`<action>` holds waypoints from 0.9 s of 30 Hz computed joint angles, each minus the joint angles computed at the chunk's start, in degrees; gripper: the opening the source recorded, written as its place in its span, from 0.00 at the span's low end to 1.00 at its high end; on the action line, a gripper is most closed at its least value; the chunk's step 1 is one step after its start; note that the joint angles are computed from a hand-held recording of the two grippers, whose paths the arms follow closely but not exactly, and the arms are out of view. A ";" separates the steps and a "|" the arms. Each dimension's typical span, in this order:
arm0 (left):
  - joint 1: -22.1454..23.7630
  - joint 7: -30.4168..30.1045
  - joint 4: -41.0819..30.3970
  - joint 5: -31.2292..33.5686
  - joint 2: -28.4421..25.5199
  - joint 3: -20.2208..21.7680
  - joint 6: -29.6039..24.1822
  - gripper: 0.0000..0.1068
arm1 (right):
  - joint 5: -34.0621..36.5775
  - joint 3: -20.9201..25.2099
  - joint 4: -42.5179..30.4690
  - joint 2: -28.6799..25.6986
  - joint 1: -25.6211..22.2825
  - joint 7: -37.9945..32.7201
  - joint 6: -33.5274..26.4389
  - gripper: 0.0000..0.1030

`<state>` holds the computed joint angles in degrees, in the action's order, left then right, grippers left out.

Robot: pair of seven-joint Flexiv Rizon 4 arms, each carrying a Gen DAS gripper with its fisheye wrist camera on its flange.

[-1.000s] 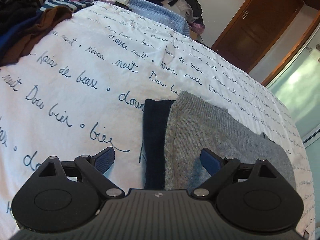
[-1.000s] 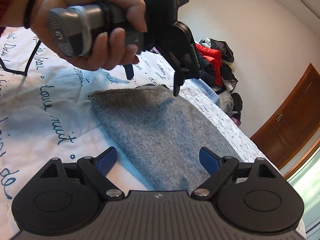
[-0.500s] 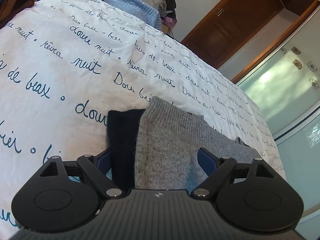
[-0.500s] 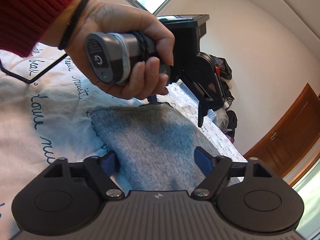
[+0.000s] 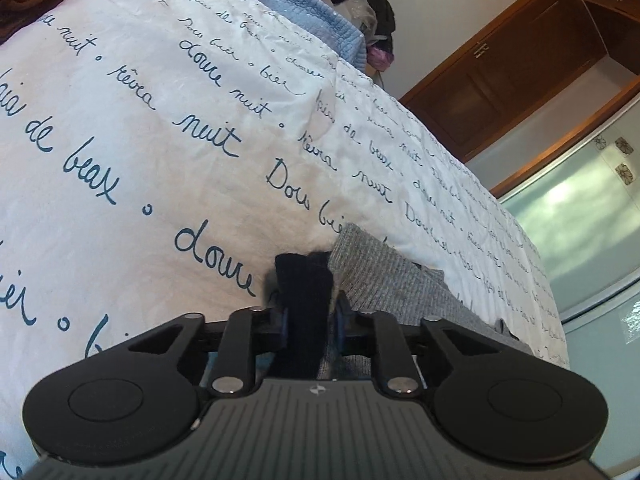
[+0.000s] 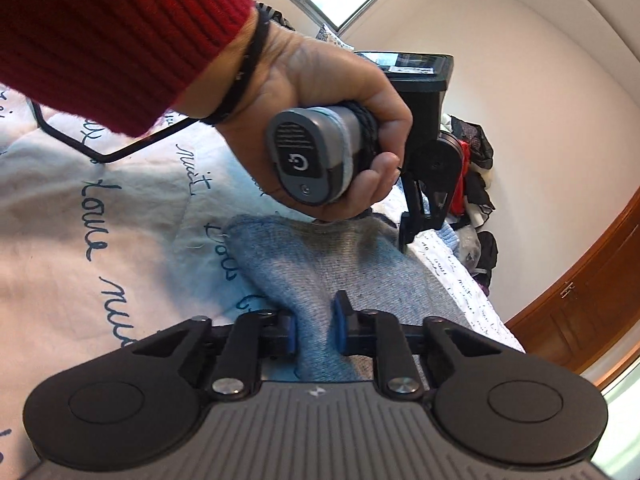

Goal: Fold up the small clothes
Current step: 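Close both grippers on the folded edge of the grey sweater, then lift the sweater edge with both grippers and fold it over the sweater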

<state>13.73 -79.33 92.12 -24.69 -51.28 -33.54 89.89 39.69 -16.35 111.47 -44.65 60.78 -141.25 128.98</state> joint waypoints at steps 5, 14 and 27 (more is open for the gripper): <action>-5.51 -3.16 -0.36 0.36 2.59 7.36 0.01 0.13 | -3.36 3.14 1.50 2.40 -3.49 3.14 -0.72 0.09; -12.28 -7.16 0.37 1.67 7.62 15.81 0.32 0.12 | -9.15 10.33 4.21 5.44 -11.86 10.83 5.74 0.08; -25.58 -17.25 -3.81 6.47 11.65 30.73 -4.83 0.11 | -12.99 16.46 11.10 11.25 -20.49 18.57 11.42 0.07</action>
<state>-11.85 -96.57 88.31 -18.22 -39.63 -2.81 85.06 26.70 0.11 122.58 -33.40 40.29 -122.68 140.39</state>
